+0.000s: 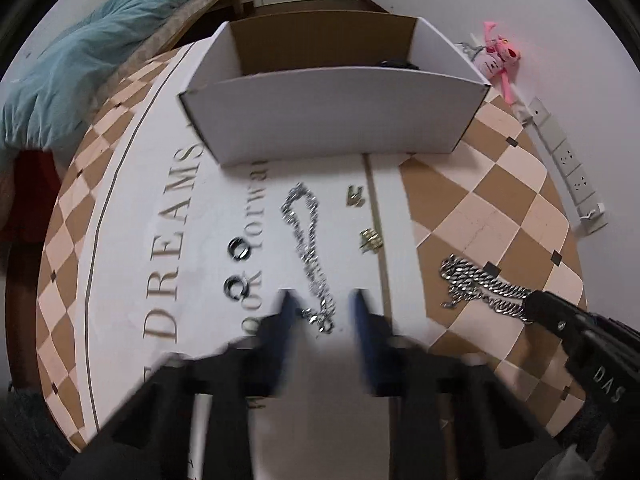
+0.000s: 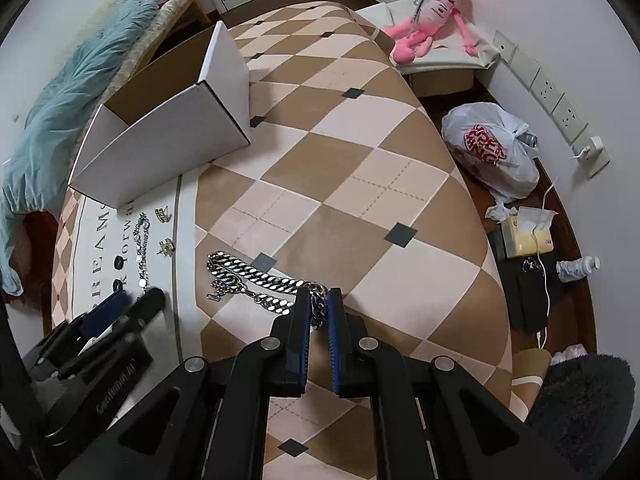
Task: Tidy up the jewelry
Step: 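Grasp the thick silver chain bracelet with the right gripper, then grasp the thin silver chain necklace with left gripper while right gripper holds the chain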
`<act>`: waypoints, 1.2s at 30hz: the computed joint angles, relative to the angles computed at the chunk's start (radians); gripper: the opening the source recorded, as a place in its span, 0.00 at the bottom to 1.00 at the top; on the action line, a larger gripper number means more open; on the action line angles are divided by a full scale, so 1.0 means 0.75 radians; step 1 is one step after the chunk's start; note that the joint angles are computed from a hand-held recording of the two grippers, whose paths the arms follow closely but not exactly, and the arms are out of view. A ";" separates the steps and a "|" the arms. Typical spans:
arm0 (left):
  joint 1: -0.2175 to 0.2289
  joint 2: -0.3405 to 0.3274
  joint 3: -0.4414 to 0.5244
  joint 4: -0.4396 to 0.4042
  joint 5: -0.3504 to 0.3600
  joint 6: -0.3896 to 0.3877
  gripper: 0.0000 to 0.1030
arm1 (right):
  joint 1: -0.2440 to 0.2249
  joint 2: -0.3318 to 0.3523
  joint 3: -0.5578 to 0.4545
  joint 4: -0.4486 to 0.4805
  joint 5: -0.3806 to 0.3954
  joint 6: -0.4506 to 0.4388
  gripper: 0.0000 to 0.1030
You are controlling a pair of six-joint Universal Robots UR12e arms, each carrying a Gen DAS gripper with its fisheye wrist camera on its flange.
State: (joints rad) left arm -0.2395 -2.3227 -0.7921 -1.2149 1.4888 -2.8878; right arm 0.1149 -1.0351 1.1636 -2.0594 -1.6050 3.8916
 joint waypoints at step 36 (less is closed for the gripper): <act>0.063 -0.140 0.338 -0.164 -0.195 -0.055 0.76 | -0.002 0.034 -0.116 -0.111 0.094 -0.088 0.08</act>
State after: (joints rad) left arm -0.1925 -2.4276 -0.5384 -1.3382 1.3423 -2.9292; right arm 0.1132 -1.0092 1.0768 -2.1426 -1.5348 3.8256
